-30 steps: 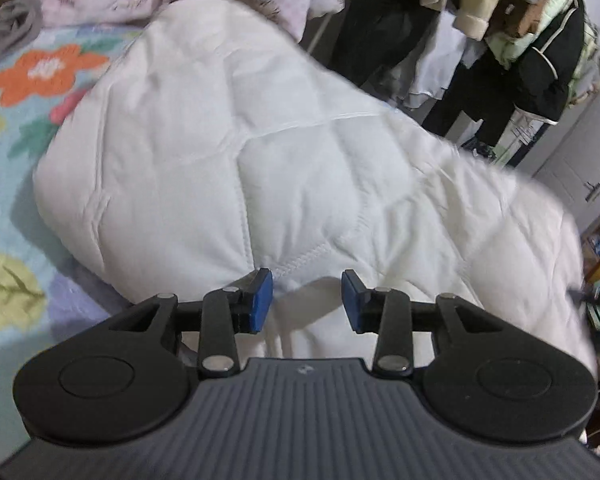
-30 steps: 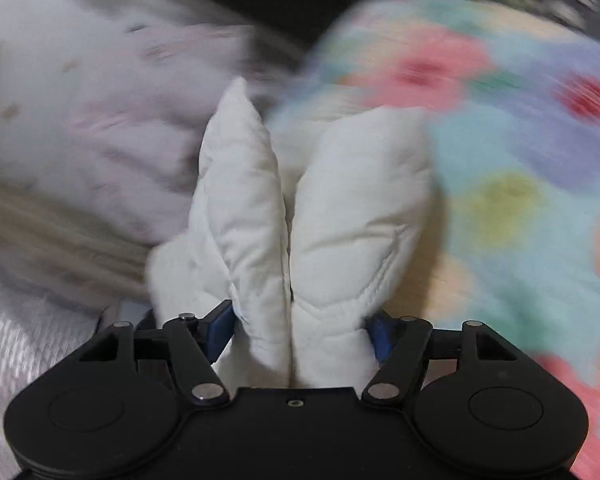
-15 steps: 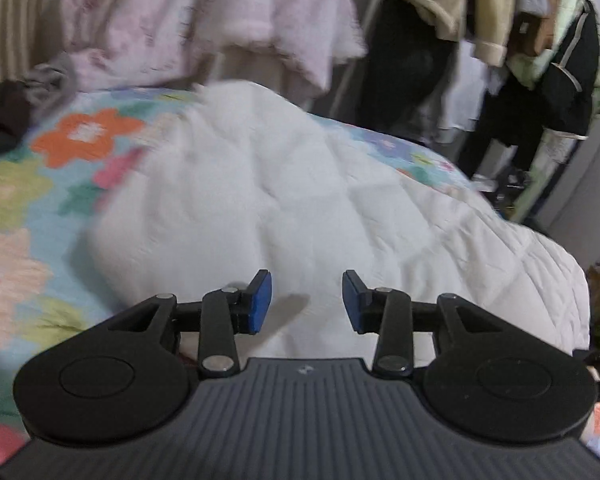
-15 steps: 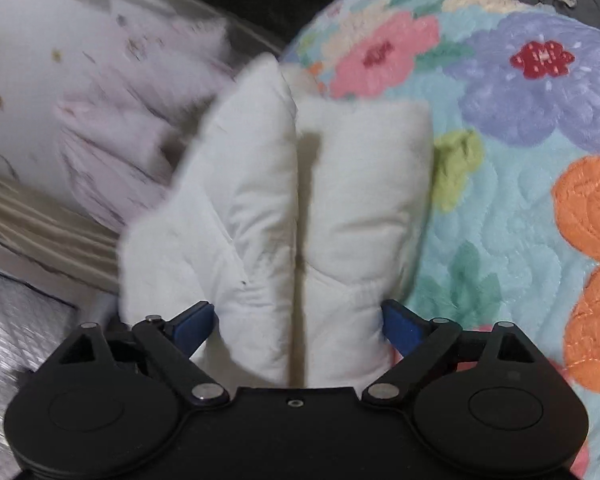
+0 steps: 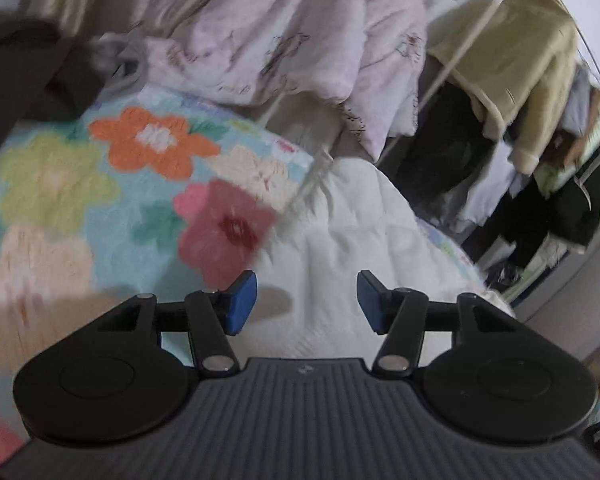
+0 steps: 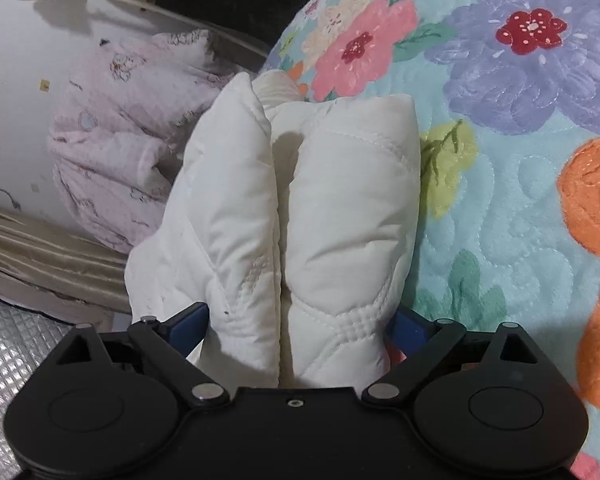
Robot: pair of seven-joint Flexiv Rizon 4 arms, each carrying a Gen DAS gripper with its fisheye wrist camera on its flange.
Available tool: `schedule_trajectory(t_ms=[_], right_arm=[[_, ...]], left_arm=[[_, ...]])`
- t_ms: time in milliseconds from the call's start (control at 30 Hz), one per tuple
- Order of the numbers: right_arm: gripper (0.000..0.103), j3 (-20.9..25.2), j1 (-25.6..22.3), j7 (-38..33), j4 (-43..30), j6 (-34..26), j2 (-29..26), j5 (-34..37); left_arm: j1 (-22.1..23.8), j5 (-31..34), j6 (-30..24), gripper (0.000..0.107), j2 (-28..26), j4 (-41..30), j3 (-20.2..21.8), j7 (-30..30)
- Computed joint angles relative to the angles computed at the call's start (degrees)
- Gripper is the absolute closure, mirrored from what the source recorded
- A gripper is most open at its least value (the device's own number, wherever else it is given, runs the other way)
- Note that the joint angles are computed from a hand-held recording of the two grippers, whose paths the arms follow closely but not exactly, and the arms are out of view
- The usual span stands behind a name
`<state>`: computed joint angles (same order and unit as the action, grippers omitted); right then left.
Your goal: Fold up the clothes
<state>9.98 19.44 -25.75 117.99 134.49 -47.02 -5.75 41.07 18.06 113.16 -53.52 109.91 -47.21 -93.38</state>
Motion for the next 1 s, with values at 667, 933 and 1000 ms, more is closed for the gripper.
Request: schedule_trajectory(t_ms=[667,933,1000], right_arm=[[0.0,1.7,-5.89,2.04,-7.51,4.18,-8.6,-12.57],[0.0,0.73,-4.91,5.32,-9.77,4.27,-9.73,-9.88],[0.001,0.23,-4.31,5.45,-9.64,3.79,-9.22,-9.06]], left_arm=[[-5.59,-18.58,-54.04,0.004,-13.06,-30.65,-5.24,25.59],[-9.13,-26.29,-36.75,0.033,-10.48,-21.42,-4.0,18.6],[-10.55,-28.15,-35.15,0.039,-9.65,-21.11,-2.86,17.76]])
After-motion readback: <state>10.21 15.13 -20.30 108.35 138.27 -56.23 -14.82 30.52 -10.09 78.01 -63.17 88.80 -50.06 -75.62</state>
